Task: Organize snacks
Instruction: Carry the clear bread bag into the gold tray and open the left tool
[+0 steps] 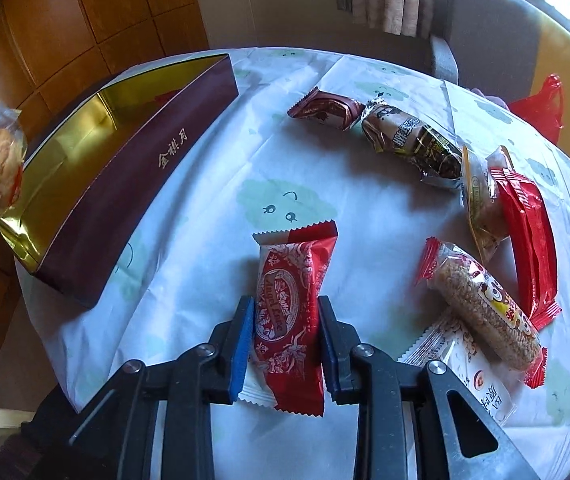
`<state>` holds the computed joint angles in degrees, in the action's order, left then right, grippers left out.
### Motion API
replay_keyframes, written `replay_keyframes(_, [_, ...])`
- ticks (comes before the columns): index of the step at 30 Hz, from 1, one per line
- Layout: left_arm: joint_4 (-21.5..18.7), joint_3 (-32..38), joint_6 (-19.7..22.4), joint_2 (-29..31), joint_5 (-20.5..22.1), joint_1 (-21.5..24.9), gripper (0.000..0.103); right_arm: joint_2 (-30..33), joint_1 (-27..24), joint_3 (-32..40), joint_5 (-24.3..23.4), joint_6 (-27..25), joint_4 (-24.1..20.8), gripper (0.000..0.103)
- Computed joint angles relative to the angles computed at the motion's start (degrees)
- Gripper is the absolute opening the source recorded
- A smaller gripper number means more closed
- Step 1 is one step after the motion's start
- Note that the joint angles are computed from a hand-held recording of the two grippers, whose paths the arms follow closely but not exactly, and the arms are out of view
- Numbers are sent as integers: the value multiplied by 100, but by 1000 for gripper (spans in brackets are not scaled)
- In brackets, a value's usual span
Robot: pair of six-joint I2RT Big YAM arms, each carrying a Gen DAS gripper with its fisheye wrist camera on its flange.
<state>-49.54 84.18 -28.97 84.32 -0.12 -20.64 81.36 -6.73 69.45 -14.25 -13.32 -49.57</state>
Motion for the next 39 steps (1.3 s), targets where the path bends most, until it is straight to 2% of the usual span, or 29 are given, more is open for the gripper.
replay_keyframes(4, [-555,944,238,784,-398,29,72,-8,-44,-20,-101,-22,14,31])
replay_keyframes(7, [-884,1651,189,1419,-181,126,72,-8,-60,-21,-143,-26,20,31])
replay_keyframes(9, [-1141,2185,135,1874,-314,114,72,-5,-65,-18,-159,-35,18,31])
replay_keyframes(12, [-1365,2832,599,2427,-686,-13,72,-4,-87,-17,-200,-33,8,31])
replay_keyframes(13, [-1445,3025,554,2608,-695,-23,72,-2,-88,-15,-204,-29,6,31])
replay_keyframes(15, [-1438,3184,494,2778,-356,7,73,3,-82,-8,-197,-30,2,31])
replay_keyframes(18, [-1132,2936,295,2608,-220,-2,73,6,-103,-17,-258,-2,23,31])
replay_keyframes(19, [-1142,2924,223,2581,-267,-17,73,7,-104,-18,-265,7,26,31])
replay_keyframes(25, [-1121,2194,58,1960,-997,-169,73,-14,-103,-53,-280,54,85,31])
replay_keyframes(31, [-785,1199,226,1171,-1597,-412,73,-45,-97,-100,-262,84,151,31])
replay_keyframes(33, [-704,957,202,961,-1748,-487,73,-50,-91,-104,-251,98,159,31])
replay_keyframes(39, [-572,372,80,445,-1802,-637,73,-54,-91,-108,-226,58,165,31])
